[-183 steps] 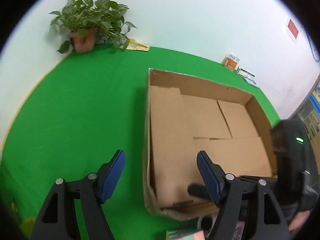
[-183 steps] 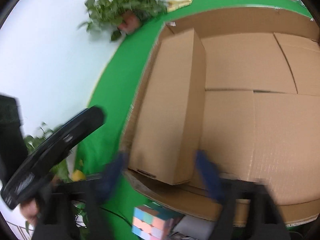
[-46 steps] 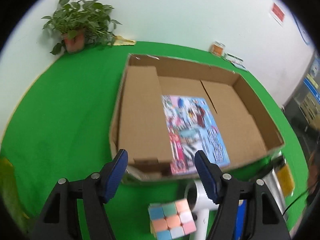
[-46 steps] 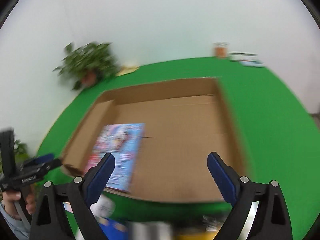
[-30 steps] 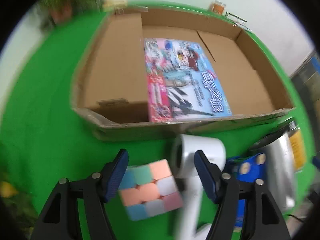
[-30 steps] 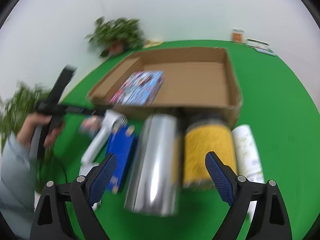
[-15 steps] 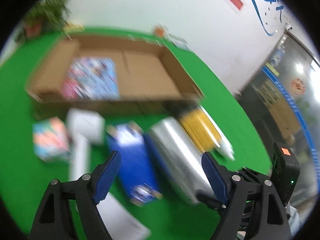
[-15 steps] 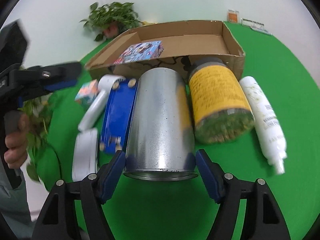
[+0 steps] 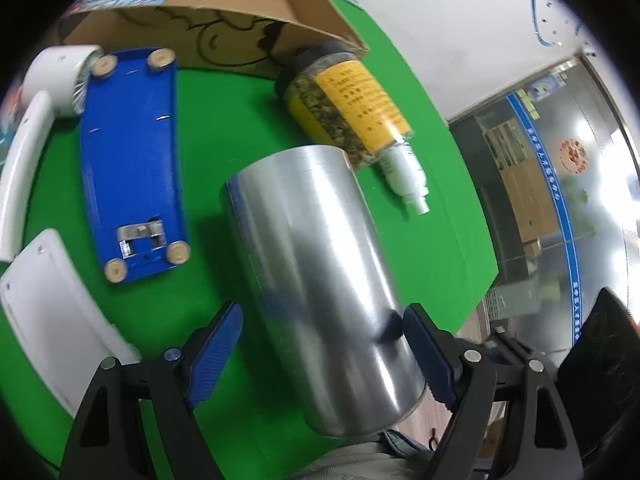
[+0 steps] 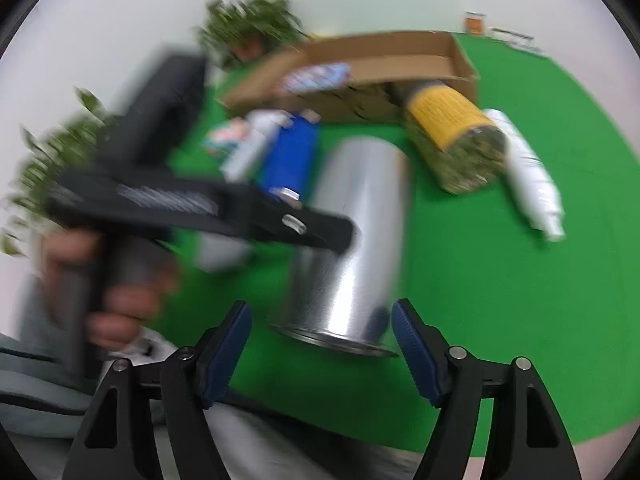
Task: Organize rigid objects
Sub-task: 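Grasp the silver metal can with both grippers and lift it, then carry the silver can into the box beside the game box, release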
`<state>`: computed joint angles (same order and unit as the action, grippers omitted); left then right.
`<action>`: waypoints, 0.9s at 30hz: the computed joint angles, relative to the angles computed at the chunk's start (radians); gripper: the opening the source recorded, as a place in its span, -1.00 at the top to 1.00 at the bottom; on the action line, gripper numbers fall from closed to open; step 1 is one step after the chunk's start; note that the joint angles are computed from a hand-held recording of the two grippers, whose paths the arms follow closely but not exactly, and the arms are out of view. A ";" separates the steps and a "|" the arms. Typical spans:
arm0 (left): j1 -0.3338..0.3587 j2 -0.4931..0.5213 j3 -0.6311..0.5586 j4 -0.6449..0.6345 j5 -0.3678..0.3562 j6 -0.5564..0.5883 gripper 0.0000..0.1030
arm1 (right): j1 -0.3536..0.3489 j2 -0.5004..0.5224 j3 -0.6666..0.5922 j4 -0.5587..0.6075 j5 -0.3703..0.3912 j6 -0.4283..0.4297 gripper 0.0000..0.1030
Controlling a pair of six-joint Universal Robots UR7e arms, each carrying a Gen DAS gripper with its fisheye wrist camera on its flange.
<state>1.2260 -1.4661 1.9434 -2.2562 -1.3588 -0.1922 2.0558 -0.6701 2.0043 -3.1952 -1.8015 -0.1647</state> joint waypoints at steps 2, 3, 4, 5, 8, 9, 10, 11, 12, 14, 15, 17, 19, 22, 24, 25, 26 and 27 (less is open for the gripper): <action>0.004 -0.009 0.000 -0.007 0.012 -0.011 -0.60 | -0.029 -0.016 0.001 0.000 0.034 0.045 -0.62; 0.006 -0.011 -0.002 -0.013 0.016 -0.016 -0.60 | -0.063 -0.025 -0.005 0.040 0.079 0.104 -0.62; 0.014 -0.014 0.004 -0.018 0.010 -0.014 -0.60 | -0.084 -0.024 -0.014 0.070 0.111 0.143 -0.62; 0.020 -0.012 0.004 -0.021 -0.005 -0.015 -0.60 | -0.109 -0.021 -0.029 0.122 0.147 0.195 -0.62; 0.038 -0.009 0.003 -0.024 -0.032 -0.009 -0.61 | -0.117 0.011 -0.072 0.195 0.132 0.219 -0.49; 0.038 -0.009 0.002 -0.026 -0.030 -0.001 -0.61 | -0.116 0.019 -0.081 0.210 0.134 0.220 -0.49; 0.039 -0.010 0.008 -0.033 -0.025 0.004 -0.61 | -0.113 0.026 -0.086 0.208 0.131 0.213 -0.51; 0.037 -0.012 0.010 -0.041 -0.014 0.009 -0.60 | -0.110 0.029 -0.090 0.208 0.129 0.205 -0.51; 0.037 -0.010 0.011 -0.048 -0.014 0.012 -0.57 | -0.104 0.031 -0.096 0.216 0.124 0.190 -0.51; 0.041 -0.010 0.009 -0.052 -0.020 0.019 -0.54 | -0.094 0.034 -0.099 0.215 0.110 0.181 -0.51; 0.043 -0.016 0.009 -0.050 -0.016 0.026 -0.53 | -0.091 0.034 -0.097 0.213 0.107 0.179 -0.51; 0.035 -0.023 0.015 -0.053 0.003 0.029 -0.49 | -0.078 0.041 -0.105 0.216 0.092 0.185 -0.51; 0.015 -0.040 0.032 -0.072 0.027 0.047 -0.43 | -0.054 0.061 -0.129 0.206 0.057 0.180 -0.51; -0.038 -0.072 0.054 -0.109 0.087 0.104 -0.32 | -0.018 0.056 -0.119 0.145 0.014 0.155 -0.50; -0.067 -0.090 0.058 -0.143 0.106 0.136 -0.10 | 0.001 0.046 -0.121 0.106 -0.014 0.146 -0.49; -0.079 -0.099 0.055 -0.163 0.108 0.159 0.24 | 0.011 0.044 -0.124 0.079 -0.036 0.137 -0.47; -0.088 -0.104 0.050 -0.177 0.111 0.184 0.61 | 0.019 0.040 -0.126 0.044 -0.049 0.120 -0.47; -0.092 -0.105 0.038 -0.185 0.096 0.212 0.65 | 0.019 0.035 -0.128 0.033 -0.041 0.111 -0.45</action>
